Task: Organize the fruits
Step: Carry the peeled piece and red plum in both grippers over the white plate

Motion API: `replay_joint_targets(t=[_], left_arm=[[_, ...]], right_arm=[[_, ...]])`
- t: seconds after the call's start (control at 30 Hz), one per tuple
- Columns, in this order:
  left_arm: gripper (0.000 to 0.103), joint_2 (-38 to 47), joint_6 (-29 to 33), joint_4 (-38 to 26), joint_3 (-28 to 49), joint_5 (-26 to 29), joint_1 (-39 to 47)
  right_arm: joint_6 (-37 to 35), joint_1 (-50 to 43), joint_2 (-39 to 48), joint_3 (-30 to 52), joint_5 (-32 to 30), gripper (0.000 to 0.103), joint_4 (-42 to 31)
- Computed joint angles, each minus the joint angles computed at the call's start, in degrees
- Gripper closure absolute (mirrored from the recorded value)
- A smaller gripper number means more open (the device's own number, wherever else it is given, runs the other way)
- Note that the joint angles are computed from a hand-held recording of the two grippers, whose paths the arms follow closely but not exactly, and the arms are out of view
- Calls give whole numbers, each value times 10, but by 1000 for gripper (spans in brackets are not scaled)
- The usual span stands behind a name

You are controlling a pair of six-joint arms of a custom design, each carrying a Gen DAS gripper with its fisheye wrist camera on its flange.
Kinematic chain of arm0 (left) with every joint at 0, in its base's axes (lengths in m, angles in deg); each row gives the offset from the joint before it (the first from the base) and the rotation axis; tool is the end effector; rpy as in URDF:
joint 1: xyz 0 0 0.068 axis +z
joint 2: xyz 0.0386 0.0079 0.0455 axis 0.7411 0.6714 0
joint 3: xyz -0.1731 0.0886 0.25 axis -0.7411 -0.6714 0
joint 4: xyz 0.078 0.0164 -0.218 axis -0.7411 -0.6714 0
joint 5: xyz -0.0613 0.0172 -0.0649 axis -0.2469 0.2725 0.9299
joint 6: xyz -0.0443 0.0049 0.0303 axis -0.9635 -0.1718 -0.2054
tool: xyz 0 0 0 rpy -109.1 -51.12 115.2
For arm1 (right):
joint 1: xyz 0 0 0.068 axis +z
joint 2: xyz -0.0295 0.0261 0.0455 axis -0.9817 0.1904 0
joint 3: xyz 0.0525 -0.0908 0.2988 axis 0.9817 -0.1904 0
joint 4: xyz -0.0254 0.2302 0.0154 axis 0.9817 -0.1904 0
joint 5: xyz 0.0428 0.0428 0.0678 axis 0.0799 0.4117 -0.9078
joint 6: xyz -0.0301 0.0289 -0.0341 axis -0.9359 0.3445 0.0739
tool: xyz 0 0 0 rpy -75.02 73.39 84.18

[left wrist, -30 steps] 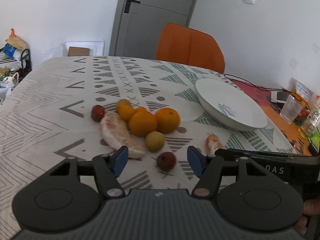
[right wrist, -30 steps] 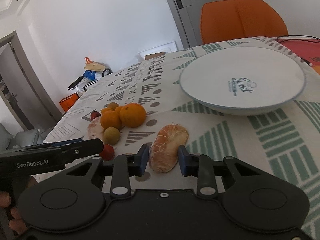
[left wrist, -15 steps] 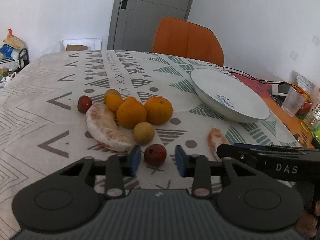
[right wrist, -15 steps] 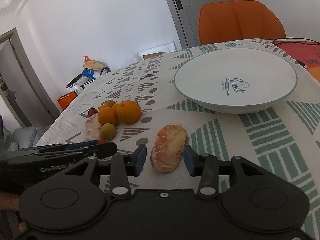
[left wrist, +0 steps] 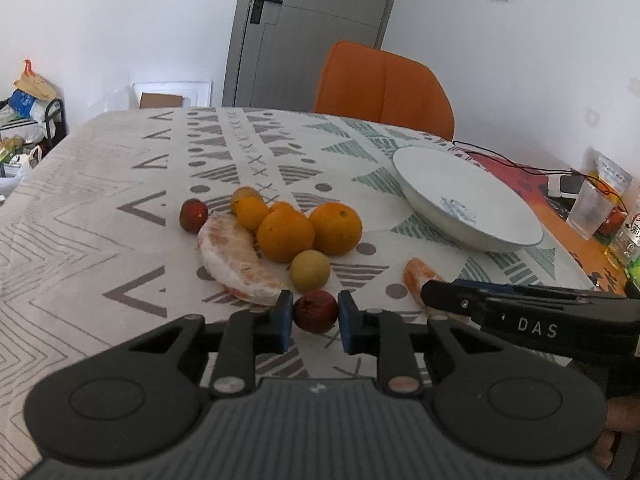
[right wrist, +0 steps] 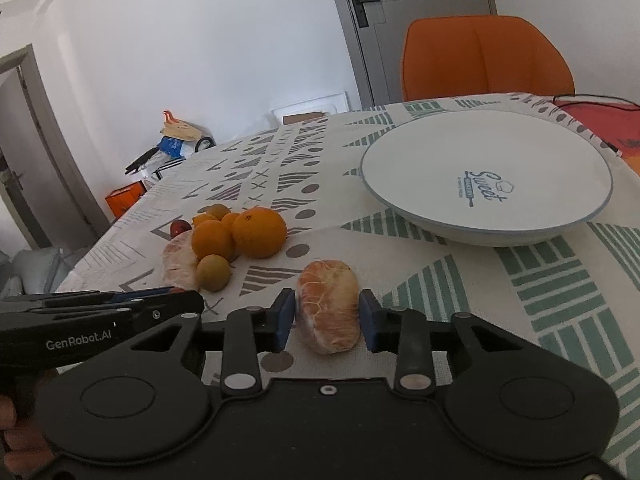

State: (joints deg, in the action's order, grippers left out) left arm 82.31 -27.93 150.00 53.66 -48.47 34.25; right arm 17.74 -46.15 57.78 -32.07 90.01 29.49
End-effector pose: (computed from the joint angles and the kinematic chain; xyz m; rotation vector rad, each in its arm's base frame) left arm 0.2531 -0.0659 0.0508 0.1669 2.2291 -0.3606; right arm 0.2850 0.1767 0.0553 -0.0294 2.2068 0.3878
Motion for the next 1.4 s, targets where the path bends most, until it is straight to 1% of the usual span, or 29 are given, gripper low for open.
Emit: replay_joint_targets(t=[0.07, 0.27, 0.47, 0.7, 1.1, 1.4], left_arm=[[81, -7, 1, 4, -5, -3, -5], [81, -25, 1, 0, -5, -18, -26], [81, -53, 3, -33, 12, -34, -53], [81, -70, 6, -70, 42, -48, -79], [81, -89, 23, -148, 118, -53, -113], [81, -89, 25, -213, 194, -55, -127]], right_arm=[[2, -2, -4, -11, -6, 71, 13], [-4, -6, -20, -56, 4, 71, 72], [-6, -18, -33, -91, 10, 71, 125], [-10, -43, -38, -116, 16, 71, 164], [-7, -104, -18, -133, -6, 71, 209], [-10, -145, -5, -115, -31, 71, 204]])
